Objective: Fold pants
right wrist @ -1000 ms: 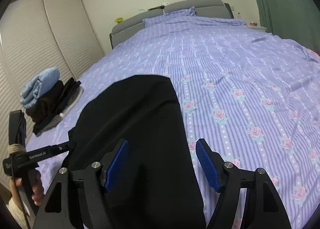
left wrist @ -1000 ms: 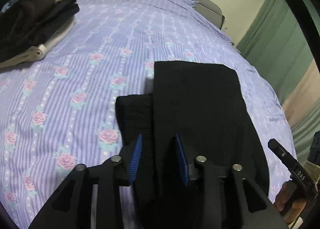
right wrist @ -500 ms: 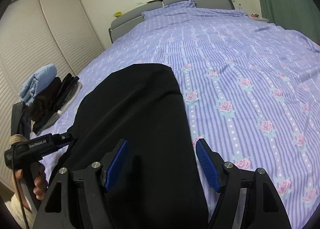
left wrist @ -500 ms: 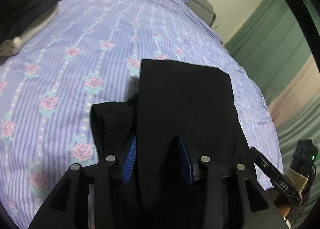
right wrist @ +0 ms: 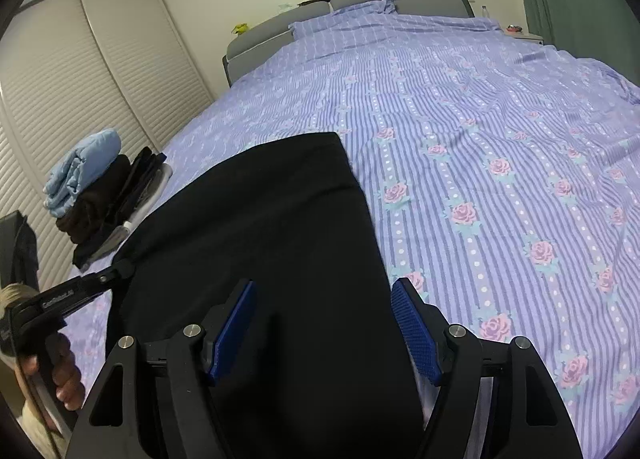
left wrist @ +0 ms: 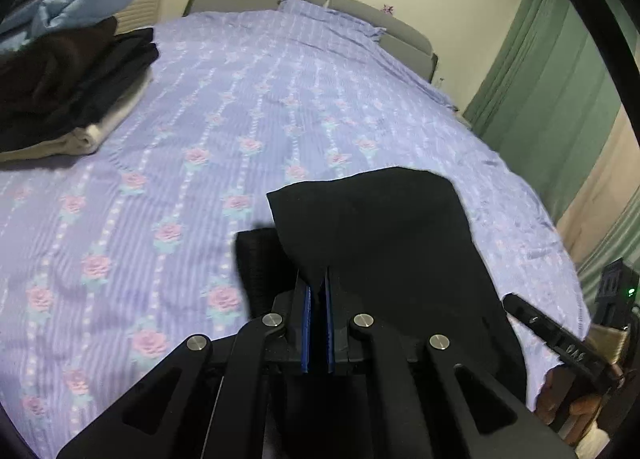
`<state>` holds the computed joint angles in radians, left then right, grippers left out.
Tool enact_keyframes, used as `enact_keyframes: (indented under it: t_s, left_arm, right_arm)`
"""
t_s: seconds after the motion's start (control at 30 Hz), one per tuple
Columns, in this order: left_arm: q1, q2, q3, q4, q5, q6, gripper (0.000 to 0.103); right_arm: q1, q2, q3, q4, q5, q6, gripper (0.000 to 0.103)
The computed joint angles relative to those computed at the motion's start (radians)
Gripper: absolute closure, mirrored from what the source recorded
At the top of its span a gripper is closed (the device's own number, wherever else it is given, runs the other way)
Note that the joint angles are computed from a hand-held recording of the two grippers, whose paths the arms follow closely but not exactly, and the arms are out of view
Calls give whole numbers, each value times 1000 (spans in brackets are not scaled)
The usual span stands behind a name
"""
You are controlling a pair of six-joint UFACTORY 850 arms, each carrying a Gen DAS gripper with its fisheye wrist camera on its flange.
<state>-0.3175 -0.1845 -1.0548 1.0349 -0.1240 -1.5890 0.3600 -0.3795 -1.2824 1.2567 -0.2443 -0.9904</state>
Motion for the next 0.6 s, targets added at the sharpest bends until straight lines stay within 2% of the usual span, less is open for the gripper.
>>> enact_keyframes:
  t_s: [0.03, 0.13, 0.2, 0.27, 0.3, 0.37, 0.4, 0.5, 0.53, 0.6]
  left_arm:
    - [3, -3, 6, -22, -6, 18, 95]
    - [18, -26, 8, -234, 9, 210, 95]
    - [20, -38, 12, -271, 16, 222, 94]
    - [17, -42, 13, -236, 11, 180, 88]
    - [11, -42, 8, -198, -16, 147, 84]
    - [-14, -38, 1, -96, -111, 53, 63]
    - [-21, -28, 7, -73, -131, 32, 61]
    - [-40, 19, 50, 11, -140, -49, 50]
    - [-53, 40, 72, 71, -155, -120, 43]
    - [-68, 69, 104, 195, -148, -262, 37]
  right_arm:
    - [4, -1, -1, -10, 3, 7, 32]
    - [10, -5, -3, -59, 8, 40, 32]
    - [13, -6, 0, -105, 7, 84, 32]
    - [15, -3, 6, -151, 14, 123, 32]
    - [16, 0, 9, -179, 19, 145, 32]
    - [15, 10, 19, -180, 25, 133, 32]
    - [15, 15, 23, -184, 30, 132, 32]
    - [17, 32, 37, -168, 50, 100, 32]
    - [18, 39, 43, -154, 54, 80, 32]
    - [17, 56, 65, -52, 64, -30, 32]
